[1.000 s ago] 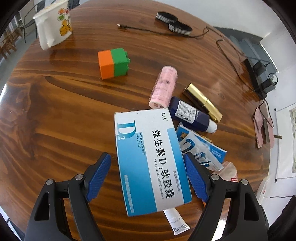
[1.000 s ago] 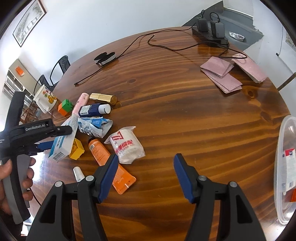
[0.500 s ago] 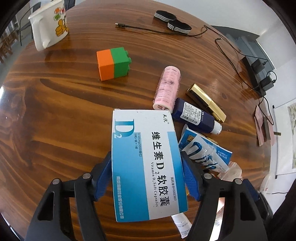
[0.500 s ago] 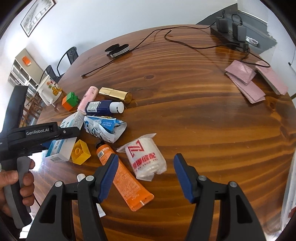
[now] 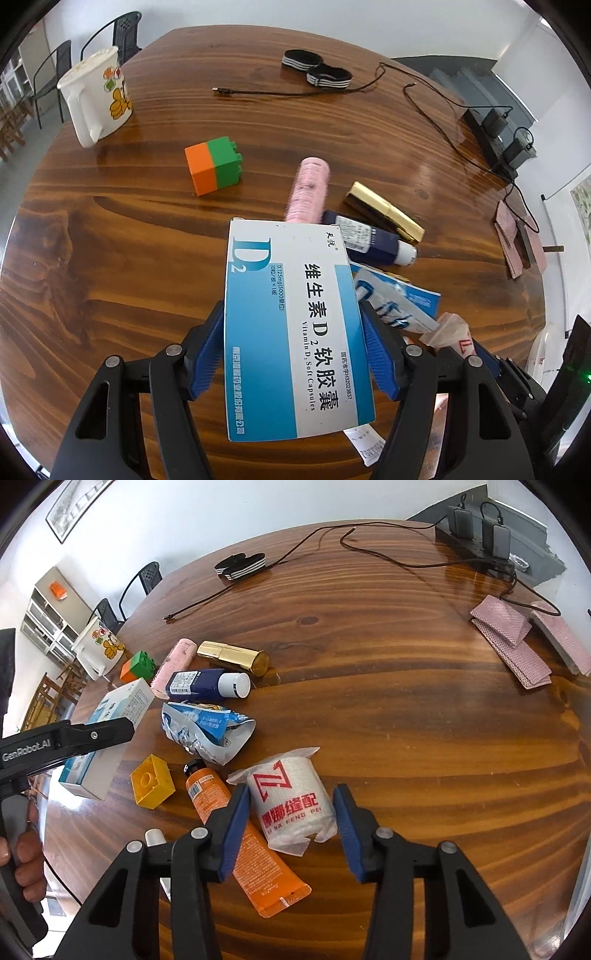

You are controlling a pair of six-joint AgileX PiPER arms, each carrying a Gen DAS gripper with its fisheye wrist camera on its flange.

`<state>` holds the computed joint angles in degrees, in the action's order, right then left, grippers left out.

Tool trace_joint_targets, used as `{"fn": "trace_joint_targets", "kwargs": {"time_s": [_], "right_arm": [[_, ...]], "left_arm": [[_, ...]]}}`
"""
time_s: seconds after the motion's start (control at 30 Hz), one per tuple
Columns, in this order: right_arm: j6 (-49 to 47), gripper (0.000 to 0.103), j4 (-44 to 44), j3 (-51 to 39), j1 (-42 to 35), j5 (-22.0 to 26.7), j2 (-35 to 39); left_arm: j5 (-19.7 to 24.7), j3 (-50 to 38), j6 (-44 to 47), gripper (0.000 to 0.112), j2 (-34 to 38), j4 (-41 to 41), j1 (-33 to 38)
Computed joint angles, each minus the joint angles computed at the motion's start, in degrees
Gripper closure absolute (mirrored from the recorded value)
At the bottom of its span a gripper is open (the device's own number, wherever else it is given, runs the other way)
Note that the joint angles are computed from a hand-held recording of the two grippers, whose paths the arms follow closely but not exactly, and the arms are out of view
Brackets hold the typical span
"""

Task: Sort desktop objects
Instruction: 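Grasp the white bandage roll with the right gripper while the left grasps the blue box, then carry the bandage roll and blue box with both grippers over the bowl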

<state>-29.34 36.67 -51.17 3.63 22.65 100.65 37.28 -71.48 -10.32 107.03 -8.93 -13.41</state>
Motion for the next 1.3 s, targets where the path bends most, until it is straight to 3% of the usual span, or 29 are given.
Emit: {"fn": "trace_joint_targets", "kwargs": {"time_s": [0.63,0.97,1.3], "right_arm": [[-8.53,0.054,6.69,7.85,-10.30,1.84,-11.42],[-18.95,0.054,10.47,12.58,-27.14,7.72,-19.20],[-30.62,0.054,11.93,12.86,-48.33,15.85,-21.13]], "left_arm": [[0.22,0.50,-10.89,0.041,-4.03,7.60,-12.42],[1.98,-3.50,-17.79,0.041,-3.11,12.02,-23.10],[4.90,-12.60,-22.70,0.041,2.37,14.69,-33.48]]}}
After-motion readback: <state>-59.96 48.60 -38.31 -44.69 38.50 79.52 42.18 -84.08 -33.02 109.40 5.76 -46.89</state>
